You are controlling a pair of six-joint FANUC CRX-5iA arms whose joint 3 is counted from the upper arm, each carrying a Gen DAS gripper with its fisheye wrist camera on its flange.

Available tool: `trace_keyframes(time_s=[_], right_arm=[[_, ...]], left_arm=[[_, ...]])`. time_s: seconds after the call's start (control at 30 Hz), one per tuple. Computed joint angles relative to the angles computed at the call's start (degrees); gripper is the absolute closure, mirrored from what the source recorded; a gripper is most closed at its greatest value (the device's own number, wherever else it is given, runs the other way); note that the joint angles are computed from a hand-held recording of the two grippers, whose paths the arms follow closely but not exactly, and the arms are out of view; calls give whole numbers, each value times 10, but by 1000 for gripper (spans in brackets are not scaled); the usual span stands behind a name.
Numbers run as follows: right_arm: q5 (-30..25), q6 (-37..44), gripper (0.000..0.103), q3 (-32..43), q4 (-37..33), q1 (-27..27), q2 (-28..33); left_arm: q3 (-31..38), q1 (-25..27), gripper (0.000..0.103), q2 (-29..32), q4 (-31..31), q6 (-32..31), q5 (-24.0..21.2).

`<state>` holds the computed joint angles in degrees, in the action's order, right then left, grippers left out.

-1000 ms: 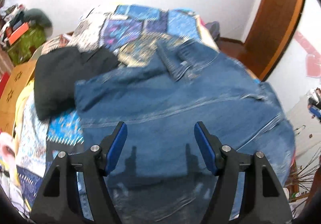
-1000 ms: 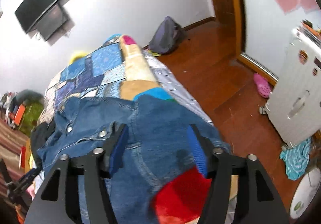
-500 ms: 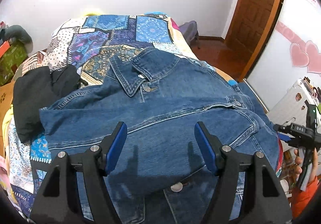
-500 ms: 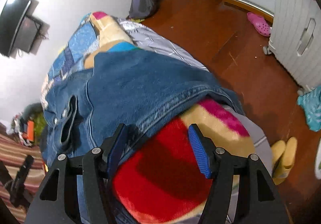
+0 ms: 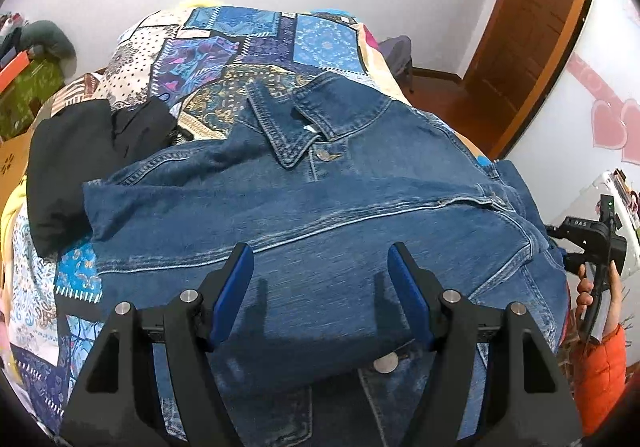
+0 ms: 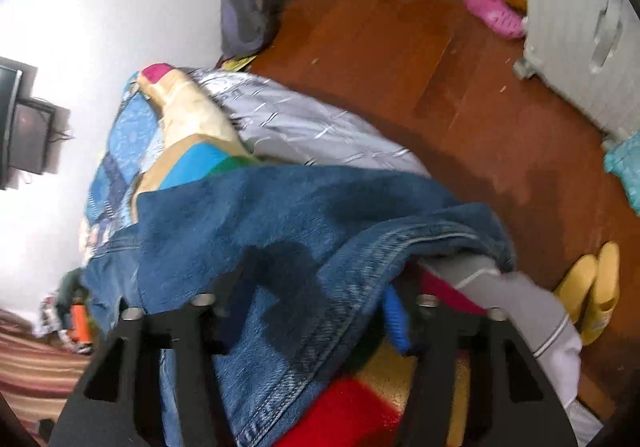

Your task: Fold large clothes

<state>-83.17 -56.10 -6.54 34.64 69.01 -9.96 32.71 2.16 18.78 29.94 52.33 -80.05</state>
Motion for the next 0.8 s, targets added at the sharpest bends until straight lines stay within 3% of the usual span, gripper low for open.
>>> trace_keyframes(time_s=[0.03,0.13,0.33,0.47,0.57,0.73,0.8], right_arm=[[-25,16,80,22,-9,-1,13],[-65,44,89,51,11,10,30],[-167,181,91,184,101,31,110],[-160,309,92,293,167,26,182],[-140,402,92,386,175,20,249],[-112,475,92,467,113,2,316],[-93,472,92,459,78,-3,317]], left_arm=[[-1,2,35,-1,2,-1,0],[-12,10,35,-8,9,-10,4],[-29,27,35,-20,24,-31,10],[-45,42,35,-27,51,-42,9],[-54,53,35,-32,64,-48,8],[-64,71,35,-37,74,-58,1],[-70,78,35,-40,74,-62,0]])
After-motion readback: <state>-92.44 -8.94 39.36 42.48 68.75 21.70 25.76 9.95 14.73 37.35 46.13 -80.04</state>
